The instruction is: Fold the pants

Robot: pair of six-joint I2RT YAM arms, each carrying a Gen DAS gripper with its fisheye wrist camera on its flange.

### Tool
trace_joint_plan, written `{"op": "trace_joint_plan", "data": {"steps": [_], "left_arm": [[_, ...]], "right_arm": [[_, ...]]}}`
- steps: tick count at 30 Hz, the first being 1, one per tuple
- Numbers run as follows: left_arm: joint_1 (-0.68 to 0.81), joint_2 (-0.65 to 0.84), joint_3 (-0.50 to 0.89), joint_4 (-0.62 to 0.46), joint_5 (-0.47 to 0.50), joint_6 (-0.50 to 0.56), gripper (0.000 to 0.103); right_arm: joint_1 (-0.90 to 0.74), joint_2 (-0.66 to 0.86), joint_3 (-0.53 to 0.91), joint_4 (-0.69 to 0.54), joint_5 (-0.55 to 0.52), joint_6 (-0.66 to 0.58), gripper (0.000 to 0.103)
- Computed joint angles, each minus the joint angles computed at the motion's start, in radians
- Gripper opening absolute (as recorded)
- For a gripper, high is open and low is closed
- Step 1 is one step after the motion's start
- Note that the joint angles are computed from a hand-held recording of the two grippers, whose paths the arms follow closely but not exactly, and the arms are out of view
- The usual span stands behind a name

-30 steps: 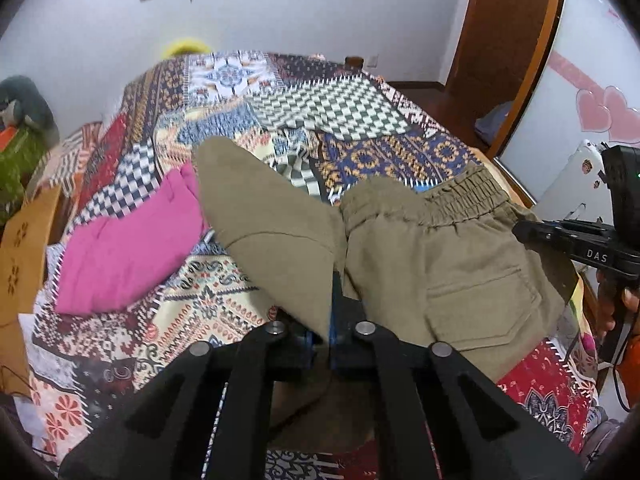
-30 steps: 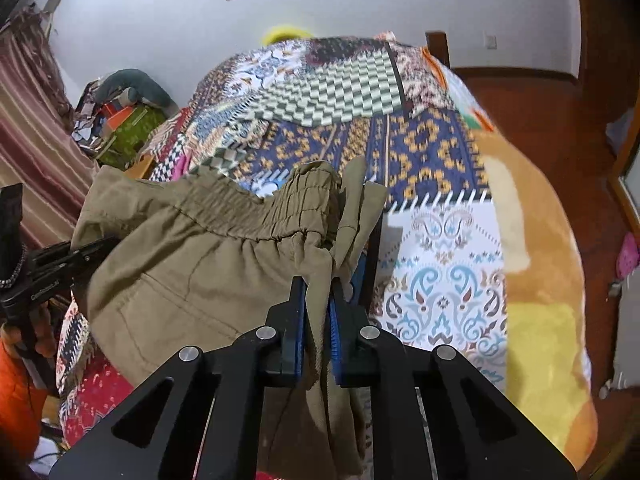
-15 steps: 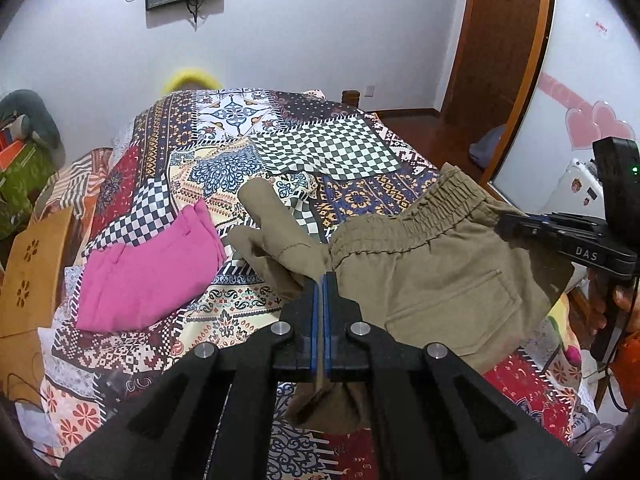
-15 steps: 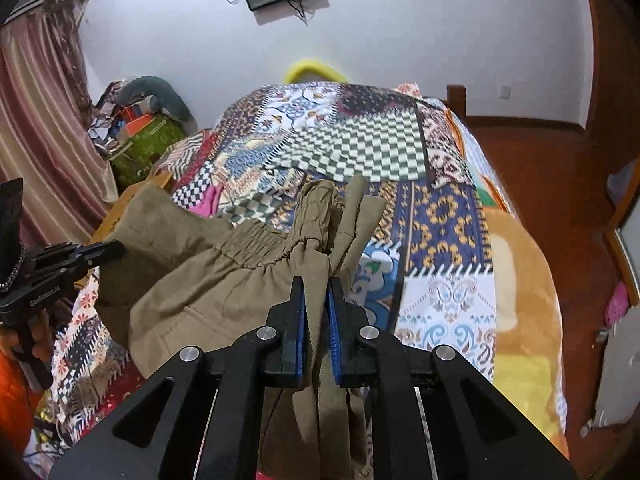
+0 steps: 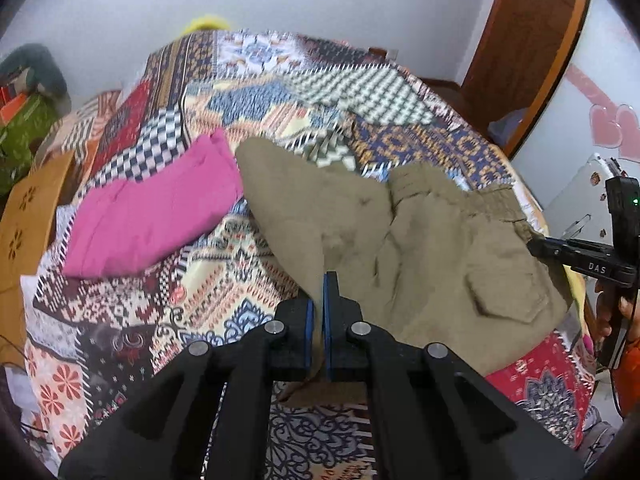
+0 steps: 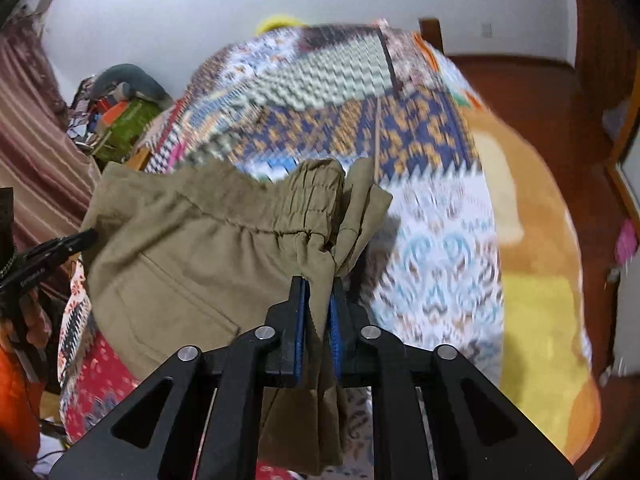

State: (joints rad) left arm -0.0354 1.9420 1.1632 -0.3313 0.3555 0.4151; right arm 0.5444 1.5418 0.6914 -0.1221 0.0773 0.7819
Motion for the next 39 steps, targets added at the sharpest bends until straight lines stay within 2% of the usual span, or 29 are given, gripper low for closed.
{"op": "trace_joint_plan", "data": {"steps": [3,4,6,8,11,17,19,21,23,26,30,39], "left_arm": [[0.001,0.045,0.024,-0.013,-0.011,-0.001,0.009],[-0.002,0.067,0.038,-0.021,-0.023,-0.004,0.017],[0.000,0.094,0.056,-0.029,-0.027,-0.005,0.025],[0.002,0.125,0.081,-0.046,-0.022,-0.009,0.034],[0.005,0.168,0.116,-0.064,-0.005,-0.024,0.044],[-0.001,0.240,0.213,-0.129,0.066,-0.048,0.044],[-0.017,0.257,0.235,-0.139,0.080,-0.048,0.044],[-0.039,0.260,0.238,-0.119,0.055,-0.057,0.041],[-0.052,0.261,0.243,-0.114,0.046,-0.061,0.026],[-0.065,0.237,0.224,-0.081,0.019,-0.069,0.010],[-0.075,0.159,0.156,-0.031,-0.007,-0.053,0.007],[-0.080,-0.019,0.057,0.004,0.023,-0.054,0.004]], "right_arm": [[-0.011,0.017,-0.007,0.011,-0.014,0.000,0.026],[-0.020,0.025,-0.007,0.012,-0.024,-0.003,0.029],[-0.027,0.041,-0.004,0.012,-0.027,0.000,0.043],[-0.041,0.045,-0.019,0.034,-0.036,0.000,0.050],[-0.069,0.052,-0.042,0.082,-0.076,-0.002,0.054],[-0.113,0.102,-0.041,0.167,-0.163,-0.012,0.055],[-0.108,0.127,-0.020,0.174,-0.161,-0.015,0.057],[-0.098,0.131,-0.011,0.173,-0.138,-0.022,0.051],[-0.092,0.120,-0.018,0.180,-0.128,-0.023,0.042],[-0.080,0.102,-0.006,0.161,-0.086,-0.046,0.029],[-0.051,0.064,0.027,0.098,-0.012,-0.088,0.019],[0.014,-0.039,0.113,-0.020,0.110,-0.148,0.016]]}}
